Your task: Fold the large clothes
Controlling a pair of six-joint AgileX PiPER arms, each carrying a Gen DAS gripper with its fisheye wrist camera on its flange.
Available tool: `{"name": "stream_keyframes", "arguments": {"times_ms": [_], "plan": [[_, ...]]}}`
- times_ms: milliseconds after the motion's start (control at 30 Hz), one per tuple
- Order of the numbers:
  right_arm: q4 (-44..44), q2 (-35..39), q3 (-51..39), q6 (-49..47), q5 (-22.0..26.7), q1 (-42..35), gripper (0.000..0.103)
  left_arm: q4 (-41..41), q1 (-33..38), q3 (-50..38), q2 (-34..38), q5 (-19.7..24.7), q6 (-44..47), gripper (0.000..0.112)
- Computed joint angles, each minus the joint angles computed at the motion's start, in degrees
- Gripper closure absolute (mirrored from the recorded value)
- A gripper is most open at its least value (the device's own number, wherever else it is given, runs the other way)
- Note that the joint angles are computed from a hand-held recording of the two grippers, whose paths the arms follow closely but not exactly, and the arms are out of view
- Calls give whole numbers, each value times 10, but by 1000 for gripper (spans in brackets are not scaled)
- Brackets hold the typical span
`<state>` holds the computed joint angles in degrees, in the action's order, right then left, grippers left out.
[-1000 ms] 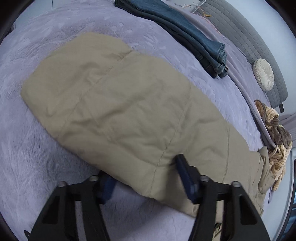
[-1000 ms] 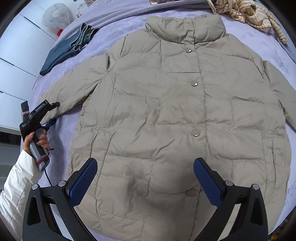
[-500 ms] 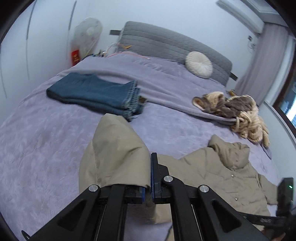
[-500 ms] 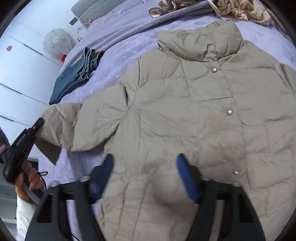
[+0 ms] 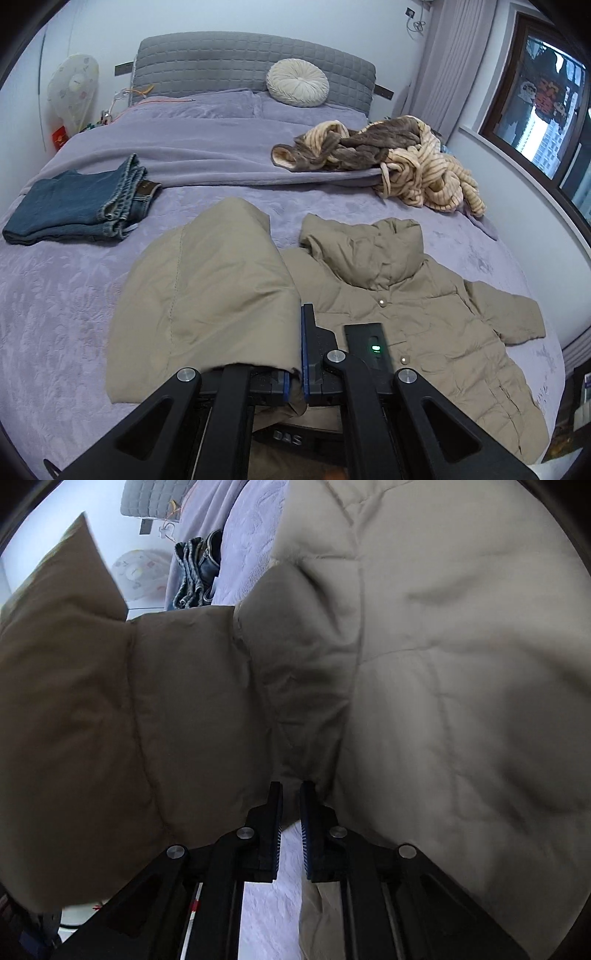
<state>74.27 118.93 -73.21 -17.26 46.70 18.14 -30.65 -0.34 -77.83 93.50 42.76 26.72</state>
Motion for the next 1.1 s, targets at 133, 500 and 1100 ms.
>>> {"name": "stream_keyframes", "arguments": {"times_ms": [133,500,1100], "plan": [[-145,-136,116,34,-20,-100,92,123,-123,-13,42,-41,-97,107],[-424,-301,191,151,29,-274,88,268,-257,16,136,-53,-304,86],[-890,-179,-94,376,53,119,21,11,112,-8,123,79,-138,22]]}}
